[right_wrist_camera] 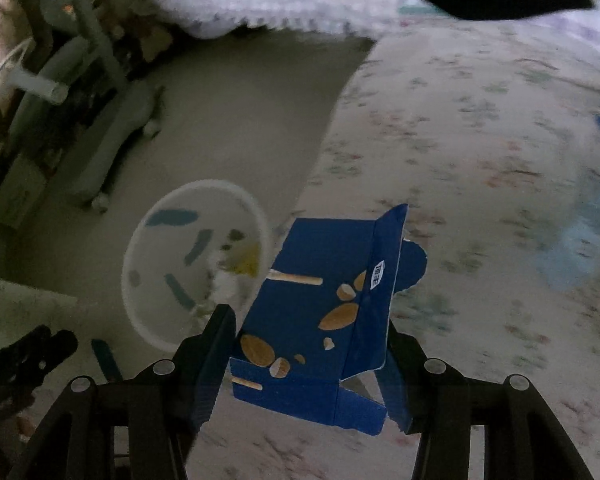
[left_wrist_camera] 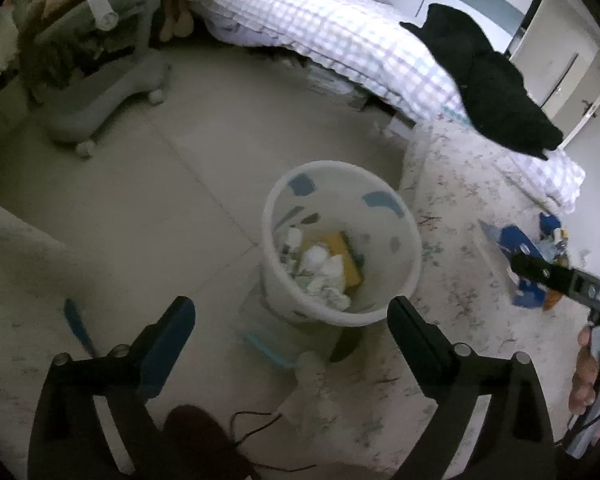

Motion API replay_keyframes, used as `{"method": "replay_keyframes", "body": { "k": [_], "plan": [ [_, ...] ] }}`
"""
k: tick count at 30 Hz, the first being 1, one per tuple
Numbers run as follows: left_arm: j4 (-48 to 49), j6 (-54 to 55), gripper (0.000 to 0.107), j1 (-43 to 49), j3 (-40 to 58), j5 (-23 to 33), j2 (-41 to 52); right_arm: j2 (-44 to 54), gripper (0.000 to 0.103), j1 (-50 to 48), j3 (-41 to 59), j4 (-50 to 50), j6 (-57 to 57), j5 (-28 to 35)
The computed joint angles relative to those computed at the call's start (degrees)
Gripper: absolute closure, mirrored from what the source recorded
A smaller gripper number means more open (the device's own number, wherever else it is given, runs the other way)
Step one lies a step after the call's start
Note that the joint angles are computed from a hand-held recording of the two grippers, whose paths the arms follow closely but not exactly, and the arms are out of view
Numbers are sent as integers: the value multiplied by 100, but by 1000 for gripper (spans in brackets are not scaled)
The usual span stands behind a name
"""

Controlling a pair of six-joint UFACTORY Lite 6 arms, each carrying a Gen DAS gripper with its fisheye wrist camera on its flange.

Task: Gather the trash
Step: 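Carry the blue box over the wastebasket and open the right tool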

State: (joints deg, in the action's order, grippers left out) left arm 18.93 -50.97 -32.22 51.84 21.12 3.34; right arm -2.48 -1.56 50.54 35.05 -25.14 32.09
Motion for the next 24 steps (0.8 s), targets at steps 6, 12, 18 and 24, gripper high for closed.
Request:
{"method": "replay_keyframes", "body": {
  "k": [6,12,18,24],
  "plan": [
    [333,-97,9,110,-158,297,-229,1173,45,1061,854,150,499,-384],
    [435,-59,9,286,-251,331,-304,1966,43,1653,1501,-131,1087,-673],
    [142,154,9,438,-390,236,-450,2181,18,1717,1728,111,967,-696],
    [173,38,9,303,-355,273,-492,1689,18,1624,1550,-50,1249,-625]
  ]
}}
